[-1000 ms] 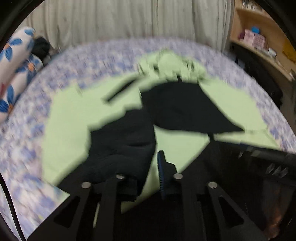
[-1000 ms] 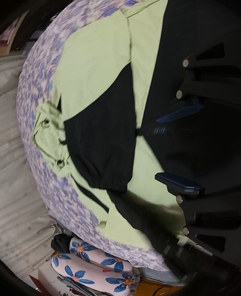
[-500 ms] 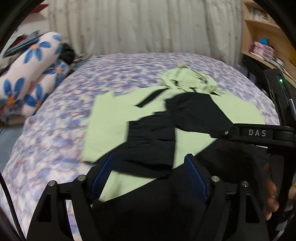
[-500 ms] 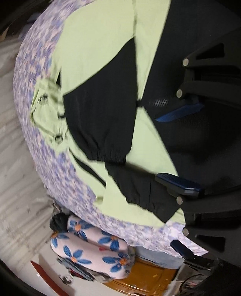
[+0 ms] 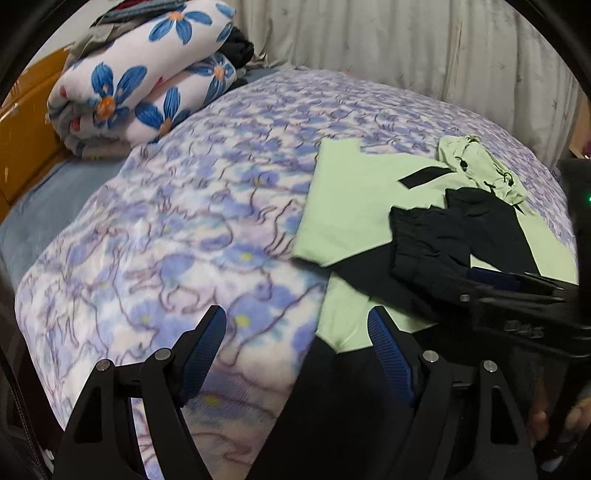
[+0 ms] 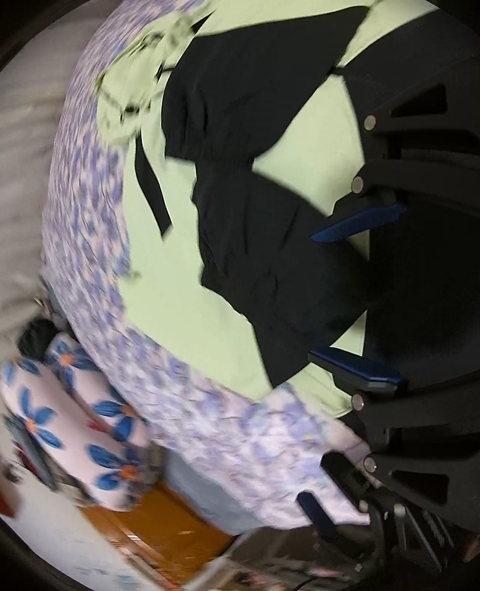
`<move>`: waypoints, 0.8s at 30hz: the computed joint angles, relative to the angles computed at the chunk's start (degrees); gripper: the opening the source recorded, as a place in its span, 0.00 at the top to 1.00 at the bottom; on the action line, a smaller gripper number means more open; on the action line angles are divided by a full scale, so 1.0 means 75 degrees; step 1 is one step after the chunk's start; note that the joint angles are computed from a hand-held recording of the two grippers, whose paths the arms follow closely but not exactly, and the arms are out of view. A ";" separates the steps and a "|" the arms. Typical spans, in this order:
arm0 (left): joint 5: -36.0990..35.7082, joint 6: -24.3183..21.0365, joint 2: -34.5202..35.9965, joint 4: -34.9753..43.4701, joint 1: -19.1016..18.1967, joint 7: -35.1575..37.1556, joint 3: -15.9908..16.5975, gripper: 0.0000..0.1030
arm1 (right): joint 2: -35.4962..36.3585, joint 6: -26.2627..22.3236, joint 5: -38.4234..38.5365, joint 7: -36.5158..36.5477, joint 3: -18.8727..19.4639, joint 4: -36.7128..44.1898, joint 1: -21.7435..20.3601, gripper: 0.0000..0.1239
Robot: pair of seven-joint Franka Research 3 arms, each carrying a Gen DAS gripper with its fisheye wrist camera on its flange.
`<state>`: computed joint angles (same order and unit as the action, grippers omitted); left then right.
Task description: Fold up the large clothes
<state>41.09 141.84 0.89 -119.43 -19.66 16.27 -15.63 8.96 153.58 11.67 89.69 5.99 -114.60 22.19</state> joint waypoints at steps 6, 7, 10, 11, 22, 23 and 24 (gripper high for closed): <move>-0.0204 0.0168 -0.0095 -0.0255 0.0057 0.0079 0.0024 0.25 | 0.0571 -0.0315 -0.2115 0.1218 -0.0404 0.0470 0.0441 0.52; -0.0239 0.0190 -0.0114 -0.0292 0.0065 0.0101 0.0022 0.25 | 0.0563 -0.0156 -0.2165 0.1166 -0.0392 0.0464 0.0425 0.64; -0.0295 0.0194 -0.0152 -0.0338 0.0068 0.0101 -0.0002 0.25 | 0.0571 -0.0189 -0.2348 0.1356 -0.0464 0.0722 0.0411 0.95; -0.0330 0.0208 -0.0156 -0.0340 0.0068 0.0128 -0.0008 0.25 | 0.0447 0.0077 -0.2263 0.1350 -0.0463 0.0681 0.0334 0.96; 0.0029 0.0153 -0.0054 -0.0059 -0.0061 -0.0030 -0.0111 0.25 | -0.1511 0.2237 -0.3934 0.4119 -0.0641 -0.0921 -0.1104 0.96; 0.0035 0.0165 -0.0005 -0.0011 -0.0079 -0.0013 -0.0109 0.25 | -0.1610 0.2283 -0.4126 0.4420 -0.0590 -0.1082 -0.1289 0.96; 0.0040 0.0166 0.0051 0.0046 -0.0102 0.0016 -0.0110 0.25 | -0.1722 0.2358 -0.4147 0.4755 -0.0605 -0.1353 -0.1525 0.96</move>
